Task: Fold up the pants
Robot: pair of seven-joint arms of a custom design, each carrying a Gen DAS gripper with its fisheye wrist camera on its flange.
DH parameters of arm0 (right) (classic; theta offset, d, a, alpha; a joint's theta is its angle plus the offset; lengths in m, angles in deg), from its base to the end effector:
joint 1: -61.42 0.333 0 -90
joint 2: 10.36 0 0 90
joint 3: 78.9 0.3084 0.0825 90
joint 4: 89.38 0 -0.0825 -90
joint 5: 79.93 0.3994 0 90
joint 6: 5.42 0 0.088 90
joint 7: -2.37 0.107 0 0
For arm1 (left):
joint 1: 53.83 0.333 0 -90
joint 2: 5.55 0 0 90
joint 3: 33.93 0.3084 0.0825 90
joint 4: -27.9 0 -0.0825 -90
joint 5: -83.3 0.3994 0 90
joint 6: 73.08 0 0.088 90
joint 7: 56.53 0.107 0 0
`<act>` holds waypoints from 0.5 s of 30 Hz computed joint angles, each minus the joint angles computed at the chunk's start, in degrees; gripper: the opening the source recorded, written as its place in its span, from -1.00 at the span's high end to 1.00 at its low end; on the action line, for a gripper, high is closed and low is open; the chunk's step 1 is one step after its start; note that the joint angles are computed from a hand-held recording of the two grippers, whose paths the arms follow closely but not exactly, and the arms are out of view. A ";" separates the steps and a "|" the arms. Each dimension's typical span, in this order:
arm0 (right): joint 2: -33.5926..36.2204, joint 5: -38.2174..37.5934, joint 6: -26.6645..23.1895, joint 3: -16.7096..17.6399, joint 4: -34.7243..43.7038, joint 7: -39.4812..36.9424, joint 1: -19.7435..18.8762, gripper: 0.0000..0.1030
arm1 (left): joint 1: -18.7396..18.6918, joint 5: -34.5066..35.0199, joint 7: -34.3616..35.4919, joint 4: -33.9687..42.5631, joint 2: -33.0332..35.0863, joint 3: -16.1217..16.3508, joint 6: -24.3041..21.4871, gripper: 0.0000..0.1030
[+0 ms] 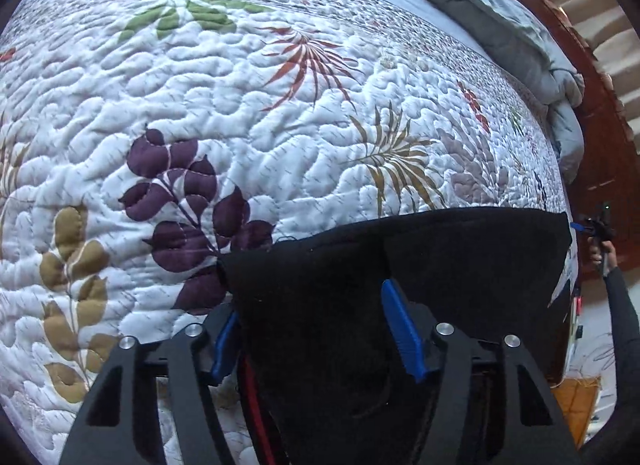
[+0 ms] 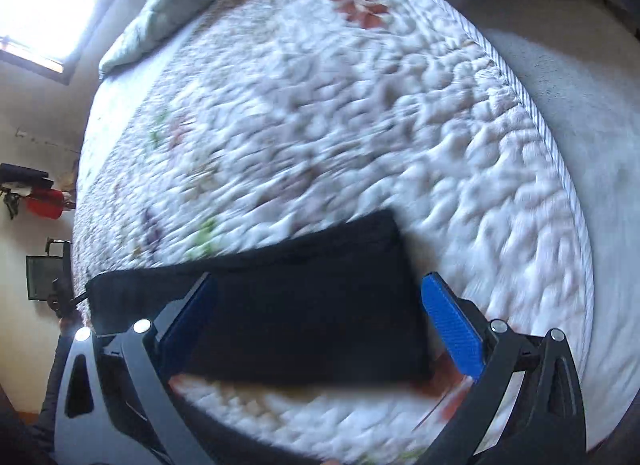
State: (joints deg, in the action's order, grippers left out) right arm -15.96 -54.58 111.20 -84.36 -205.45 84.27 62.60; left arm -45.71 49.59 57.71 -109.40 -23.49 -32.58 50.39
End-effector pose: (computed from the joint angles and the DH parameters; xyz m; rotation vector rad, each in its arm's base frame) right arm 0.5561 -0.0187 0.4937 -1.8266 2.0458 0.2488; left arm 0.4681 0.0554 0.4336 2.0908 -1.9787 0.7055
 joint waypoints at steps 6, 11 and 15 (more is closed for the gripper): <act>6.17 3.60 -2.79 0.18 3.11 -8.91 -1.69 -0.96 | 0.15 1.83 -3.69 -0.84 -0.56 -1.20 2.27 -0.01; 6.78 8.39 -6.98 0.08 3.96 -15.03 -3.40 -0.51 | 0.32 4.57 -6.06 -1.61 -2.05 -1.03 2.73 0.45; 6.80 7.30 -7.18 0.04 4.29 -14.82 -4.32 0.20 | 0.21 7.77 -9.18 -1.57 -2.32 -2.25 3.80 0.62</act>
